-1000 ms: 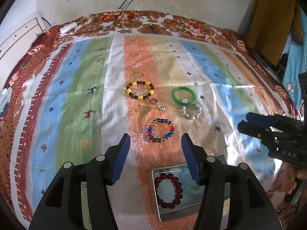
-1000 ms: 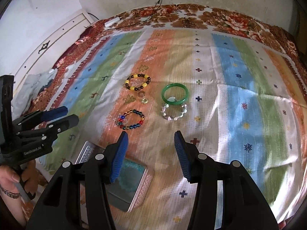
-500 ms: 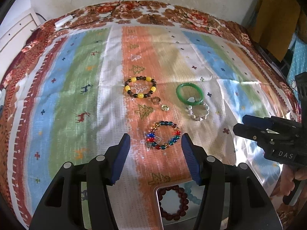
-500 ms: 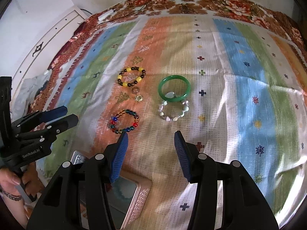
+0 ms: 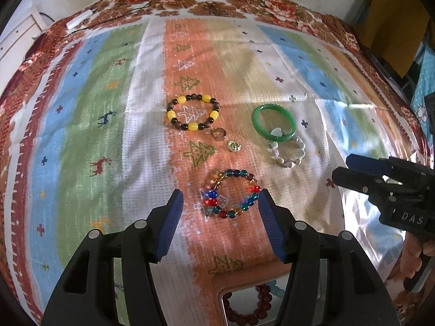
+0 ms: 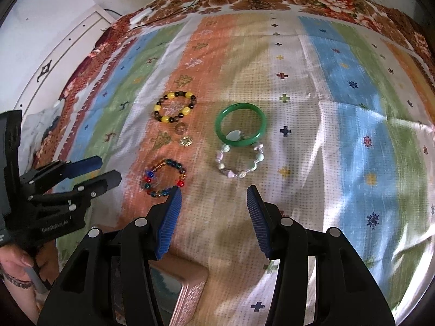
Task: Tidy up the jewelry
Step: 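Move the left tool to the multicolour bead bracelet while the right tool approaches the pearl bracelet, then close the left tool on the multicolour bracelet while the right tool grasps the pearl bracelet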
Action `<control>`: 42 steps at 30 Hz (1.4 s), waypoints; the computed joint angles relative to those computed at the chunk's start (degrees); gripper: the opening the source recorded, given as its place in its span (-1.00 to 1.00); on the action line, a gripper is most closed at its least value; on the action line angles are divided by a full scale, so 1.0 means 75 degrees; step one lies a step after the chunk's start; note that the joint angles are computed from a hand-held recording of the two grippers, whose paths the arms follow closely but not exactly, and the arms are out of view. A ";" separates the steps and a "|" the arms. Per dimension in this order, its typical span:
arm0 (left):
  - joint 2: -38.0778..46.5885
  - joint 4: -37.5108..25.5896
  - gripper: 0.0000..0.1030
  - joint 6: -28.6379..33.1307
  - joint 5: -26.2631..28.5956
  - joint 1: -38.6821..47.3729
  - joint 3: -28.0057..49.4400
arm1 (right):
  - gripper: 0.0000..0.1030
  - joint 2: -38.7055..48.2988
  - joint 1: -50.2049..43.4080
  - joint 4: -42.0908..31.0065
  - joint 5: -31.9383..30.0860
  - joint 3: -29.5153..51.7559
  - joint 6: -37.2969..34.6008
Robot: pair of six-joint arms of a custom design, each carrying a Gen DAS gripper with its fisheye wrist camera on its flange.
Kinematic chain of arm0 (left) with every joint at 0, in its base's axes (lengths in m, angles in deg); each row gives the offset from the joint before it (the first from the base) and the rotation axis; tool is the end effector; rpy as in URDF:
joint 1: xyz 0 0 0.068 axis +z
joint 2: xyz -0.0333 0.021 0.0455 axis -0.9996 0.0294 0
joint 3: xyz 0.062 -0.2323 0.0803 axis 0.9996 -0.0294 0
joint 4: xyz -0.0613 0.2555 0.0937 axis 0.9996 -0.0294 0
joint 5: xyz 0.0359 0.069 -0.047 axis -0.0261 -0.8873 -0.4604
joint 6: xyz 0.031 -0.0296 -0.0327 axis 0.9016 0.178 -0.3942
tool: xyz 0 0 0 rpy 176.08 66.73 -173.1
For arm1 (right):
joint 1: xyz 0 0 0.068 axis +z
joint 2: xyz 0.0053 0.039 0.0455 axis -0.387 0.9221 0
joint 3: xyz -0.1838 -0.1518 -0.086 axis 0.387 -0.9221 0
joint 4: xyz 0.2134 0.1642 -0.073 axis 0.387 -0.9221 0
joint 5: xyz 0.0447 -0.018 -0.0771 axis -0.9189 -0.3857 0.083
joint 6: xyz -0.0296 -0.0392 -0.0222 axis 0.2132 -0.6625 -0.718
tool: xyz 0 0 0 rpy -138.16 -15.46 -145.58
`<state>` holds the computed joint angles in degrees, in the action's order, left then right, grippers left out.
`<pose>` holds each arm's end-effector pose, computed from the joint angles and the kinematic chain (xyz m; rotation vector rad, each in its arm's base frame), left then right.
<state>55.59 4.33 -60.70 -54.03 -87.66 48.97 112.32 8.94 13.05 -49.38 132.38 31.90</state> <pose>0.2651 -0.0028 0.3141 0.0567 2.6929 -0.2181 0.2949 0.1861 0.2817 -0.3960 2.6714 0.3951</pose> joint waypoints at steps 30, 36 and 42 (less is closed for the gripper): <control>0.1906 0.0353 0.10 0.0686 -0.0432 -0.0275 0.0453 | -0.03 0.2093 -0.0326 -0.0371 0.0268 0.1483 -0.0368; 0.2128 0.0353 -0.02 0.0832 -0.0567 -0.0351 0.0506 | -0.03 0.2416 -0.0286 -0.0415 0.0390 0.1711 -0.0446; 0.2234 0.0434 -0.12 0.0889 -0.0954 -0.0503 0.0422 | -0.03 0.2791 -0.0291 -0.0557 0.0552 0.1953 -0.0506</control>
<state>72.35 7.58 -54.04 -61.19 -91.44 52.13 133.25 6.75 8.88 -45.24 147.03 28.10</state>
